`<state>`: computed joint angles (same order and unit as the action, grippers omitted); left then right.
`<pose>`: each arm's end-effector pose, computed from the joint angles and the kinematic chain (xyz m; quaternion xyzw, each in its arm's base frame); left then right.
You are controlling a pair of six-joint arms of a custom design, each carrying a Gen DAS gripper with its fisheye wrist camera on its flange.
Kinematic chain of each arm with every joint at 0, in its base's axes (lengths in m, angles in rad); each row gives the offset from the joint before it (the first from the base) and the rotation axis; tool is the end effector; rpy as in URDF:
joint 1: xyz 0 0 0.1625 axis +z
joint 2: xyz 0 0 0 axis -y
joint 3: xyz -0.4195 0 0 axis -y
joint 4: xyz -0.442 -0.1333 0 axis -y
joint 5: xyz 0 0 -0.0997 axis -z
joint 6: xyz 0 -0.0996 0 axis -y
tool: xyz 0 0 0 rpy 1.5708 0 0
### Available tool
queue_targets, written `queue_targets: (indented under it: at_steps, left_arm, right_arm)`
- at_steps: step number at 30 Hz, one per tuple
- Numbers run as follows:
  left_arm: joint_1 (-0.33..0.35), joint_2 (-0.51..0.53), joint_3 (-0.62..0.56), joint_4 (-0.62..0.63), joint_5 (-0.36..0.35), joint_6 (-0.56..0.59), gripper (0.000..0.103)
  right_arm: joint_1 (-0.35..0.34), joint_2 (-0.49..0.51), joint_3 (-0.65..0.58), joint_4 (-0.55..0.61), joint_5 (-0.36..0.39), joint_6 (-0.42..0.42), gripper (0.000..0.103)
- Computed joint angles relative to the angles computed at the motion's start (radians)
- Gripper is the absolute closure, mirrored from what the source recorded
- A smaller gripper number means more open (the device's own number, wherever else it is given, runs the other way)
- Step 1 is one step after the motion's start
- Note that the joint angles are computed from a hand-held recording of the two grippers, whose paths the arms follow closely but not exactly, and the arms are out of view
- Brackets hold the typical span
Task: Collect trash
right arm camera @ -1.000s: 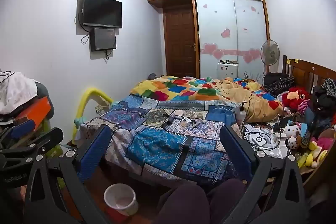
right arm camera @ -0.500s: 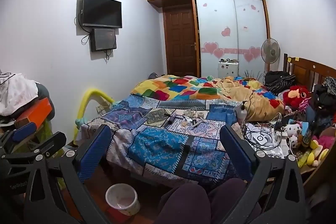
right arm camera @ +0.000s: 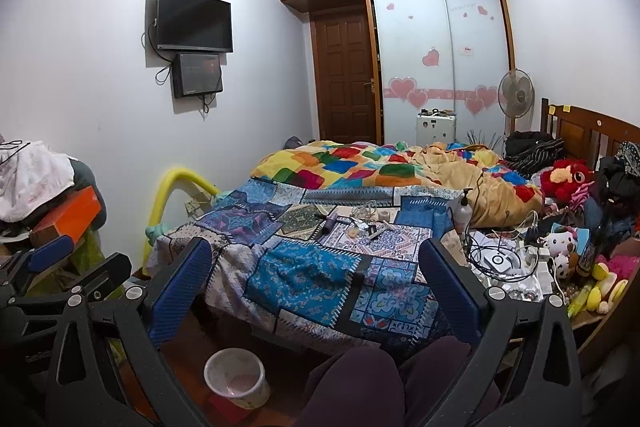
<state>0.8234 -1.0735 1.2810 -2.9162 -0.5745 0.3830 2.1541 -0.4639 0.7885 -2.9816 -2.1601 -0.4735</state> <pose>-0.3328 -0.6782 0.5079 0.1790 0.7629 -0.5384 0.3101 0.5684 -0.7198 0.2589 0.2834 -0.7831 0.5074 0.2211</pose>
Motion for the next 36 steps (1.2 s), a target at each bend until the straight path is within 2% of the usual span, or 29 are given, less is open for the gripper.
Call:
queue_targets:
  at_steps: [36]
  left_arm:
    - [0.003,0.001,0.002,-0.010,0.001,-0.004,0.000]
  right_arm:
    - [-0.001,0.000,0.002,-0.002,0.003,-0.001,0.000]
